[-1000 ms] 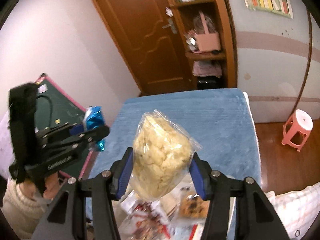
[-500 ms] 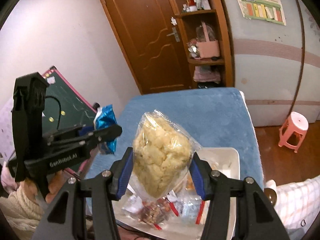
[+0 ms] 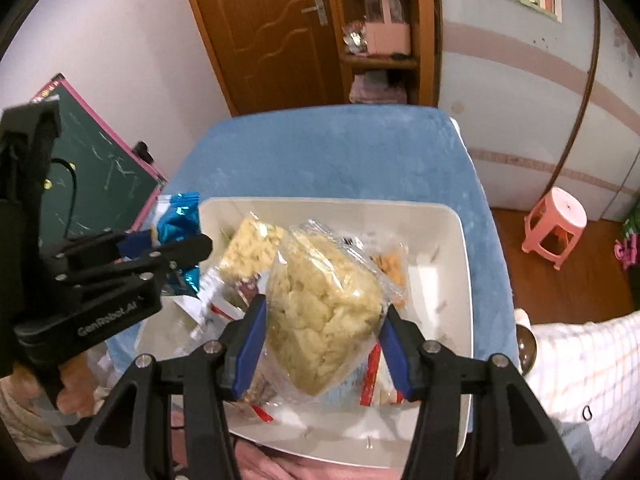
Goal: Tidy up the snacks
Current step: 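Carry both snacks over the white tray and release them inside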
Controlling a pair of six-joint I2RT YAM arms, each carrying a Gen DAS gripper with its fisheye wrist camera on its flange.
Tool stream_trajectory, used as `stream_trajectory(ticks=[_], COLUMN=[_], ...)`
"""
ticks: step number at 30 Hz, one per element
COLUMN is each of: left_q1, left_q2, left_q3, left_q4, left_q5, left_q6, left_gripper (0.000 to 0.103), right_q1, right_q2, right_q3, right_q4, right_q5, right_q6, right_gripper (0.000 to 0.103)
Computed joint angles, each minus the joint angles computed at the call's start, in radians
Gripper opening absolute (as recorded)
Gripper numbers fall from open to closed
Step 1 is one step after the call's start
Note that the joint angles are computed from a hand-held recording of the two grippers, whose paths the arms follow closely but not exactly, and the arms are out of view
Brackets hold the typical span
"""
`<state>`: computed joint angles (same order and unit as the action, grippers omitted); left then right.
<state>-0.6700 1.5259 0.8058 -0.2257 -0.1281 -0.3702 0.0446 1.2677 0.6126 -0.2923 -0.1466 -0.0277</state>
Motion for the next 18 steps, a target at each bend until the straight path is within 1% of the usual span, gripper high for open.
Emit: stream_trajectory(ticks=[2,3,4,5,6,7,8,12,18], left_q1=[-0.011,-0.018,-0.022,-0.023,-0.033,-0.034,-0.031,-0.010,0.001], left_q2=[0.011,0.018,0.023,0.023,0.026,0.023,0.013,0.000,-0.001], left_q3=[-0.002,-0.002,0.004,0.004,0.010,0.008,0.000,-0.011,-0.022], left_q4=[0.003,0.004,0.002,-0.001,-0.017,-0.016,-0.008,-0.004,-0.014], left_q5=[-0.014,-0.027,-0.034,-0.038,-0.086,-0.108,-0.109,-0.080,-0.077], left_q6=[0.004,0.000,-0.006,-0.011,-0.036,-0.048,-0.052,-0.060,-0.063], left_gripper=[0.031,0.038,0.047,0.071,0.083,0.087,0.089,0.089,0.089], right_q1=[0.028,0.040,0.049,0.052,0.059,0.063,0.060,0.041,0.061], right_q2=[0.013,0.014,0.015,0.007,-0.010,-0.019,-0.028,-0.038,-0.027], right_q3=[-0.004,-0.012,-0.017,-0.026,-0.039,-0.048,-0.055,-0.066,-0.068], right_q4=[0.007,0.016,0.030,0.040,0.054,0.066,0.075,0.085,0.091], right_q5=[0.058,0.080,0.100,0.115,0.136,0.146,0.142,0.093,0.090], right_q6=[0.014,0.022,0.031,0.035,0.043,0.050,0.053,0.071,0.092], right_gripper=[0.057,0.063,0.074,0.080,0.081,0.082,0.082,0.082,0.082])
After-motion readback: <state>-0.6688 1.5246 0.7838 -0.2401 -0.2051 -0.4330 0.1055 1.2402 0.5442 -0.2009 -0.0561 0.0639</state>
